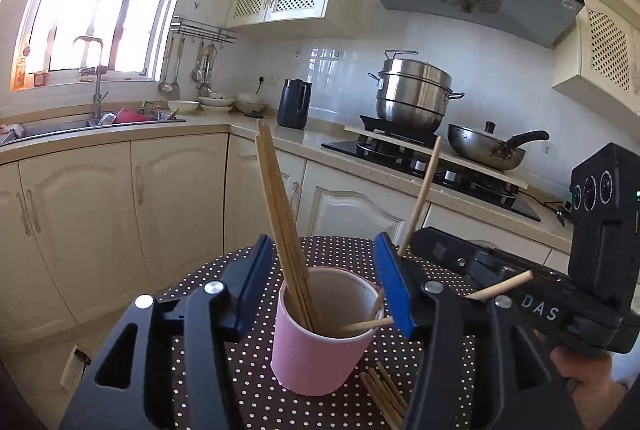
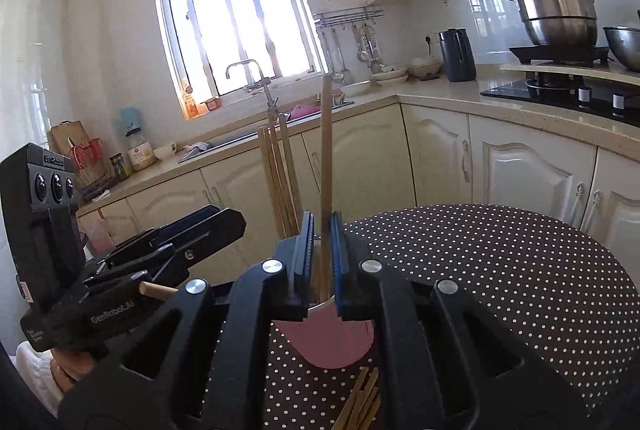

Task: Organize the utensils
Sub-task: 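Open both grippers to release the chopsticks into the cup, then withdraw both grippers and lower them toward the chopstick pile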

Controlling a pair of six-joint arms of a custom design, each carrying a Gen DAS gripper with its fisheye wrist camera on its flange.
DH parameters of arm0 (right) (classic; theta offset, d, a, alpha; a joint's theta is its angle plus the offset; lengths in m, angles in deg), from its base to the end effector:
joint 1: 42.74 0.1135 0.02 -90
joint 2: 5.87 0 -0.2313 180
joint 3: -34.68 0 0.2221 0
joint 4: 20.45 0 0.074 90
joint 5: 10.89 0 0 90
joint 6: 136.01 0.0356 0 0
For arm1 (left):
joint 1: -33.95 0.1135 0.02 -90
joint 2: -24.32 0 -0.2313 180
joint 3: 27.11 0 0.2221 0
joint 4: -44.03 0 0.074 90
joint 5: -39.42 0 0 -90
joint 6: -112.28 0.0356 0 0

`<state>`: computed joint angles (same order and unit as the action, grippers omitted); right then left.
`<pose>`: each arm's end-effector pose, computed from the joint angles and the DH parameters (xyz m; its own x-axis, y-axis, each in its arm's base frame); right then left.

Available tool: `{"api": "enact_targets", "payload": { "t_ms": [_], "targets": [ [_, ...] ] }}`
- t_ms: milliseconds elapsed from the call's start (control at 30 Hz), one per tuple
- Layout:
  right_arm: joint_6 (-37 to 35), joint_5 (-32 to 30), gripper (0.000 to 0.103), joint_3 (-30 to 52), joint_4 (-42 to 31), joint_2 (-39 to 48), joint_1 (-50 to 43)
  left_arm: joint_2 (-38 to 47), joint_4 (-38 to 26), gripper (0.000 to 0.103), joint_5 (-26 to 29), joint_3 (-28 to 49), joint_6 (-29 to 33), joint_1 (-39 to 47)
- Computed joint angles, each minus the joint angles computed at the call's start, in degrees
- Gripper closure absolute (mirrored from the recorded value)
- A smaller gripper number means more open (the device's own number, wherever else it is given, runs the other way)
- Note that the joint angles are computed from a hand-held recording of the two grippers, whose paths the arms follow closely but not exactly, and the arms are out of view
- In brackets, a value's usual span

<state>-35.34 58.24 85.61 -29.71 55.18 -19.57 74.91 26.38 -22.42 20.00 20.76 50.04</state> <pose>0.2045 0.1013 0.2413 -0.4251 0.0063 -0.9051 -0.6084 0.7384 0.2908 0.1902 0.0374 0.2407 -0.3510 -0.1256 -0.9279 0.1694 0.9661 -0.1948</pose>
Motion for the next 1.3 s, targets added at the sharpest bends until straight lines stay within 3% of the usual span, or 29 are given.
{"api": "enact_targets", "payload": {
  "t_ms": [33,67,100,233,500,800,1000,1300],
  "targets": [
    [0.1,0.7,0.073,-0.2,-0.6,-1.0,0.3,-1.2,-1.0,0.048,0.6,0.0,0.0,0.5],
    [0.3,1.3,0.058,-0.8,-0.7,-2.4,0.5,-2.1,-1.8,0.044,0.7,0.2,0.0,0.8],
    [0.4,2.0,0.054,-1.1,-1.2,-3.7,0.7,-3.0,-2.7,0.041,1.0,0.4,-0.1,1.1],
    [0.6,3.9,0.054,-0.5,-5.4,-7.3,1.5,-6.5,-7.0,0.038,2.9,1.6,0.1,3.0],
    [1.1,7.6,0.036,0.7,-12.5,-16.0,3.3,-14.4,-15.6,0.033,6.6,4.6,0.5,7.4],
    [1.2,9.5,0.032,2.2,-23.4,-26.6,3.7,-21.2,-27.7,0.031,8.6,8.1,4.0,10.7],
    [0.5,9.5,0.032,2.1,-31.3,-32.5,2.7,-25.0,-34.7,0.03,3.9,7.8,6.9,7.4],
    [-0.3,8.8,0.032,-0.4,-39.7,-37.8,1.4,-28.6,-42.0,0.03,-12.4,5.5,7.3,-7.7]
  ]
}}
